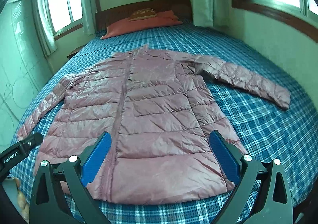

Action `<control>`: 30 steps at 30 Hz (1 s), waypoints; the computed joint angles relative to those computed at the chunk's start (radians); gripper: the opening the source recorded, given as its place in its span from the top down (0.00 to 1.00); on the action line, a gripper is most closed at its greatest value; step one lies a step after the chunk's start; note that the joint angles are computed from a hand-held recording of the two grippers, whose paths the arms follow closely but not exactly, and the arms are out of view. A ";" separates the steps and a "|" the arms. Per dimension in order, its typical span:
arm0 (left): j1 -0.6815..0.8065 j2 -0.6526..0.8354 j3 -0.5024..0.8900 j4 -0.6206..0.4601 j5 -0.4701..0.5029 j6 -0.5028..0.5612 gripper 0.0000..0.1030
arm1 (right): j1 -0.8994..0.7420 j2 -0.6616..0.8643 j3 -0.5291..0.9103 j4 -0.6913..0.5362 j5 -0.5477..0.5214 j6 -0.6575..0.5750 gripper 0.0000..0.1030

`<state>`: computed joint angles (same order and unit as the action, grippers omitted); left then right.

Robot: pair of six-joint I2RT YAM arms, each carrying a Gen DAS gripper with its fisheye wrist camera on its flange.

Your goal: Fold large clothes

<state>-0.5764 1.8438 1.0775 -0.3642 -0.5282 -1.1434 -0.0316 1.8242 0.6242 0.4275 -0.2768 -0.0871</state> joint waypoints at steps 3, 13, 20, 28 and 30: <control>0.059 0.013 -0.040 0.050 0.035 -0.021 0.20 | -0.077 0.117 0.112 -0.030 -0.079 0.023 0.05; 0.275 0.047 -0.123 0.135 0.095 -0.085 0.45 | -0.279 0.459 0.546 -0.175 -0.164 0.105 0.45; 0.387 0.063 -0.179 0.216 0.134 -0.167 0.19 | -0.441 0.732 0.920 -0.254 -0.342 0.311 0.27; 0.407 0.089 -0.197 0.225 0.118 -0.262 0.19 | -0.551 1.059 1.375 -0.281 -0.485 0.631 0.27; 0.405 0.104 -0.180 0.201 0.091 -0.261 0.19 | -0.548 1.062 1.377 -0.220 -0.463 0.661 0.26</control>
<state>-0.1715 1.9474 0.8979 -0.1635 -0.4377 -1.4043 -0.5793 2.8863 2.0012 0.2072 -0.7395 0.5738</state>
